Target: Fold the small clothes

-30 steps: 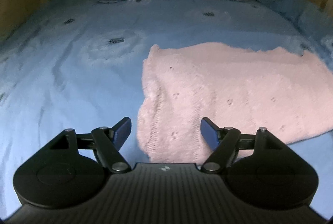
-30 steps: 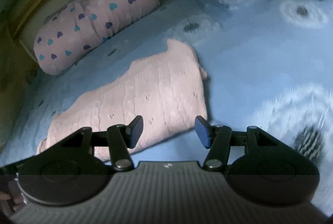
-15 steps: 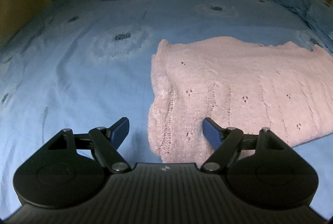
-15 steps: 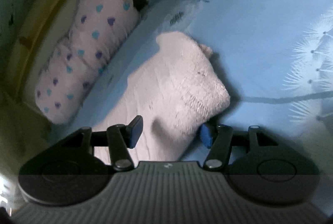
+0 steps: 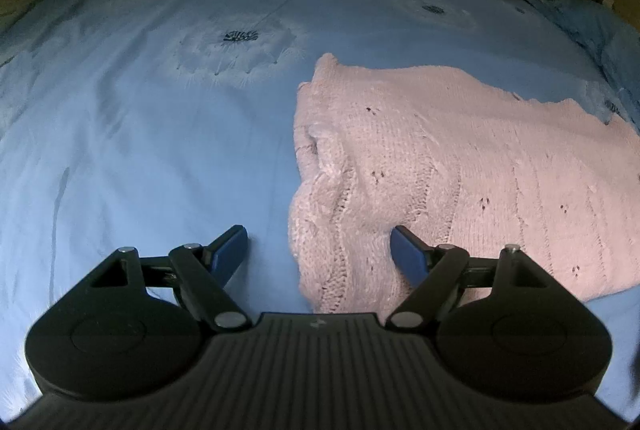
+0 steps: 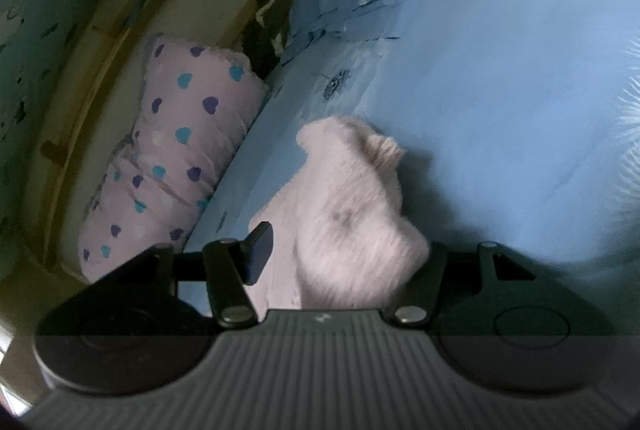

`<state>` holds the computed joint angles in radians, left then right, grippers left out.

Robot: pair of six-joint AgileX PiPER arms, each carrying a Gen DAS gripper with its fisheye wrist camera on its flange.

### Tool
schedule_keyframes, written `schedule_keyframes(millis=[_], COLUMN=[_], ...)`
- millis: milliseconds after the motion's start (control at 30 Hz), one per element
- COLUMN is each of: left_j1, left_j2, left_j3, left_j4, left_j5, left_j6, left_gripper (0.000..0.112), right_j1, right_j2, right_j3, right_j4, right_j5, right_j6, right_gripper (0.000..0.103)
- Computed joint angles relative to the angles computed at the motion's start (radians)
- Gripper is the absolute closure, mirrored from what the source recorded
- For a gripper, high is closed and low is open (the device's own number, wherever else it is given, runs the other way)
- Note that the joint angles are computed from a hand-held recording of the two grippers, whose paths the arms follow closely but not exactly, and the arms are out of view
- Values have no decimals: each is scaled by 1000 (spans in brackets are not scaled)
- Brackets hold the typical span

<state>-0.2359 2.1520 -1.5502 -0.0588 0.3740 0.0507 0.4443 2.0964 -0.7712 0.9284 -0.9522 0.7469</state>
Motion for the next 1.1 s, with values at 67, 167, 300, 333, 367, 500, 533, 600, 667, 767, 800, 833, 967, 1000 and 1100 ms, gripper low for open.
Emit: schedule_keyframes(millis=[67, 167, 300, 333, 367, 500, 533, 600, 667, 767, 800, 833, 967, 1000, 1100], left_j1=[0, 2, 1, 1, 0, -1, 2, 7, 11, 22, 26, 30, 44, 47, 53], left_j2=[-1, -2, -6, -7, -8, -11, -12, -15, -19, -23, -24, -24, -25, -24, -27], left_j3=[2, 2, 3, 5, 5, 9, 8, 9, 15, 13, 11, 9, 5, 3, 3], left_j4=[-2, -15, -18, -16, -10, -1, -14, -29, -37, -60, -65, -70, -94, -97, -105], left_j5=[-2, 3, 6, 2, 0, -10, -9, -10, -17, -18, -16, -16, -8, -6, -9], left_j6=[3, 8, 8, 7, 0, -9, 3, 15, 19, 26, 26, 27, 40, 41, 45], left_gripper=[30, 29, 29, 29, 29, 29, 29, 29, 29, 29, 29, 29, 29, 29, 29], right_j1=[-17, -27, -26, -27, -32, -40, -37, -32, -24, -13, -10, -6, 10, 15, 29], right_j2=[0, 6, 5, 2, 3, -9, -14, -23, -32, -50, -55, -61, -84, -88, -99], right_j3=[-16, -35, -48, -52, -51, -41, -45, -57, -68, -88, -99, -109, -139, -144, -164], right_j4=[9, 26, 60, 80, 80, 61, 74, 97, 117, 149, 164, 178, 193, 195, 199], right_j5=[19, 29, 50, 65, 74, 87, 91, 96, 92, 94, 98, 100, 95, 92, 88], right_j6=[-11, -37, -103, -127, -131, -170, -198, -251, -306, -409, -448, -490, -601, -620, -675], right_gripper=[43, 44, 63, 69, 72, 75, 75, 76, 76, 77, 77, 77, 77, 77, 77])
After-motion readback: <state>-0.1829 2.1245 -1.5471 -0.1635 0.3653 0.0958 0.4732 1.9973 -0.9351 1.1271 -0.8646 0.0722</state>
